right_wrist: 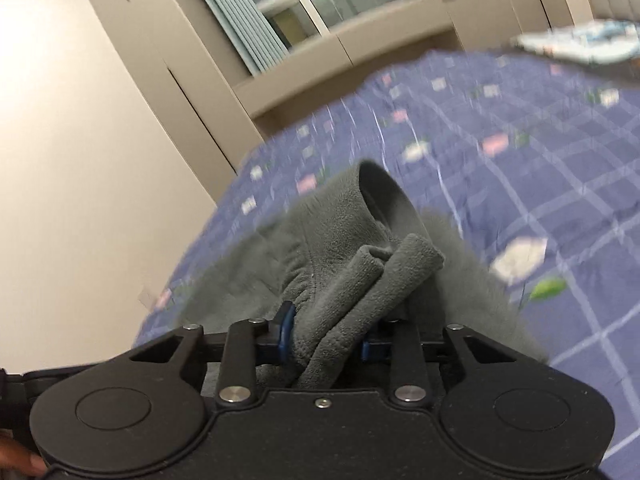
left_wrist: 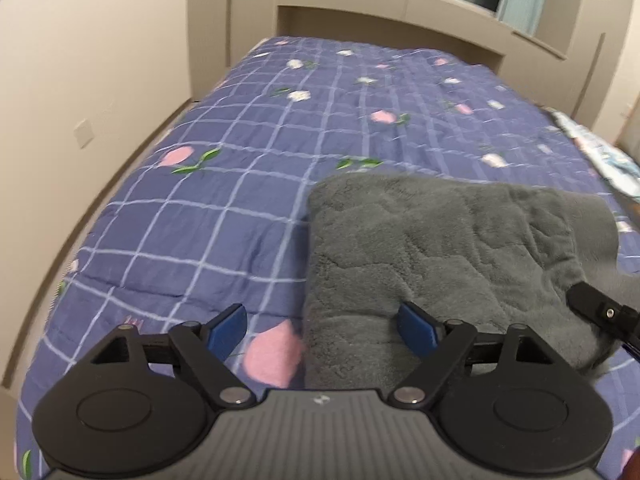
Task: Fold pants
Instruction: 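Grasp the folded pants edge with the right gripper and lift it, then fold the held edge over the stack and open the right gripper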
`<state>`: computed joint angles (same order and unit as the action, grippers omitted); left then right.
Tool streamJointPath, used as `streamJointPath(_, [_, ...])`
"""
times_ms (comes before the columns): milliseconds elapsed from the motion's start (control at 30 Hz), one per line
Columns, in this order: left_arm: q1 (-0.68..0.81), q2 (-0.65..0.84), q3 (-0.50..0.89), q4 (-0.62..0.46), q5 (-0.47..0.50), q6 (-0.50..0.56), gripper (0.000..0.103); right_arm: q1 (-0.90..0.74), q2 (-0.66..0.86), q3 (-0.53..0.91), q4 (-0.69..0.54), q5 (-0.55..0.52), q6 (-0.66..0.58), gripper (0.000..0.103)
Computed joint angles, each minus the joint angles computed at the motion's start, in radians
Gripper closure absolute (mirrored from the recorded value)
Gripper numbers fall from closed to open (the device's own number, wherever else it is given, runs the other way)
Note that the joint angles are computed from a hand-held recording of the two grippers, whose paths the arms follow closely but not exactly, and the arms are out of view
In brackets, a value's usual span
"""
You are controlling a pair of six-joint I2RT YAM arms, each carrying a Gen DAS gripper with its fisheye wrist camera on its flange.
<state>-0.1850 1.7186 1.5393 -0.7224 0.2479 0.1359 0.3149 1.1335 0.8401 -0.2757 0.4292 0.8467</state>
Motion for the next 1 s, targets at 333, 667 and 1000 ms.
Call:
streamJointPath(333, [-0.040, 0.009, -0.014, -0.009, -0.030, 0.015, 0.007, -0.047, -0.117, -0.100, -0.054, -0.040, -0.010, 0.071])
streamJointPath(667, [-0.027, 0.013, 0.006, -0.030, -0.016, 0.043, 0.004, 0.008, -0.166, -0.091, -0.140, -0.010, -0.024, 0.032])
streamJointPath(1000, [-0.034, 0.132, 0.205, -0.013, -0.039, 0.001, 0.001, -0.012, -0.035, 0.114, -0.266, 0.230, -0.189, 0.001])
